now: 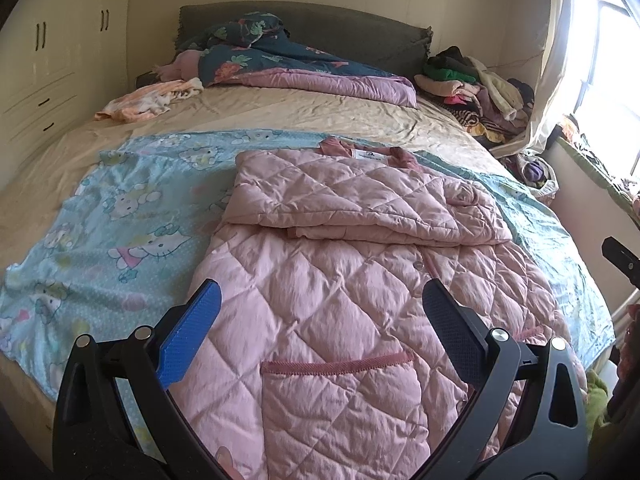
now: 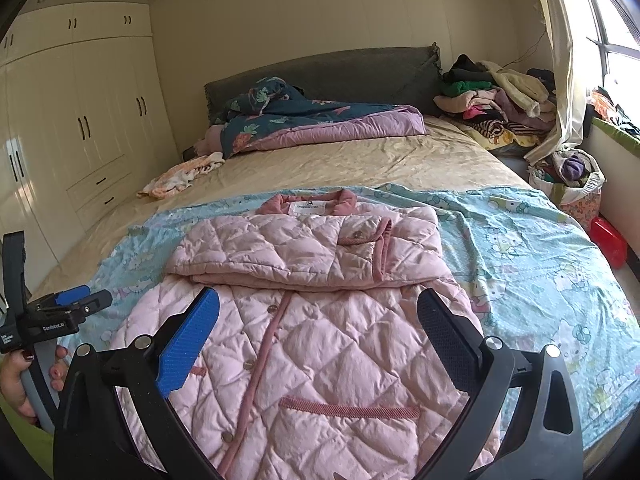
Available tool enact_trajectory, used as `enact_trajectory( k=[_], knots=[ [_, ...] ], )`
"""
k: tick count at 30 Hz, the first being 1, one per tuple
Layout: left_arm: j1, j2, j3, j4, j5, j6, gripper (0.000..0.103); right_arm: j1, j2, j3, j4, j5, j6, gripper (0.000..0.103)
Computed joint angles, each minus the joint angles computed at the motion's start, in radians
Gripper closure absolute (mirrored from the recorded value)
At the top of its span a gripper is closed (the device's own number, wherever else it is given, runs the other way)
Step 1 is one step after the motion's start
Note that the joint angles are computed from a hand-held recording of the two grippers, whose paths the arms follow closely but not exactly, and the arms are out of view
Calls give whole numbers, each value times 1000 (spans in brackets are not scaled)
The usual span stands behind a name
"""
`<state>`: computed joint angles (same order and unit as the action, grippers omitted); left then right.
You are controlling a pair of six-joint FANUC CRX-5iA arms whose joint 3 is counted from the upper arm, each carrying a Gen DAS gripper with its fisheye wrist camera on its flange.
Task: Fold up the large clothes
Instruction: 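Move both open grippers toward the jacket's ribbed hem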
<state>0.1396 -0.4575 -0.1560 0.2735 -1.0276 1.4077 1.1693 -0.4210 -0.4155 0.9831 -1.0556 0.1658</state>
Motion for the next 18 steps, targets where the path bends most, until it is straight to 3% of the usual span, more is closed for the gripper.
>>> enact_trajectory(
  k=[18],
  knots=[
    [31, -64, -73, -24, -41, -21, 8, 77, -68, -63, -59, -113, 2, 4]
  ],
)
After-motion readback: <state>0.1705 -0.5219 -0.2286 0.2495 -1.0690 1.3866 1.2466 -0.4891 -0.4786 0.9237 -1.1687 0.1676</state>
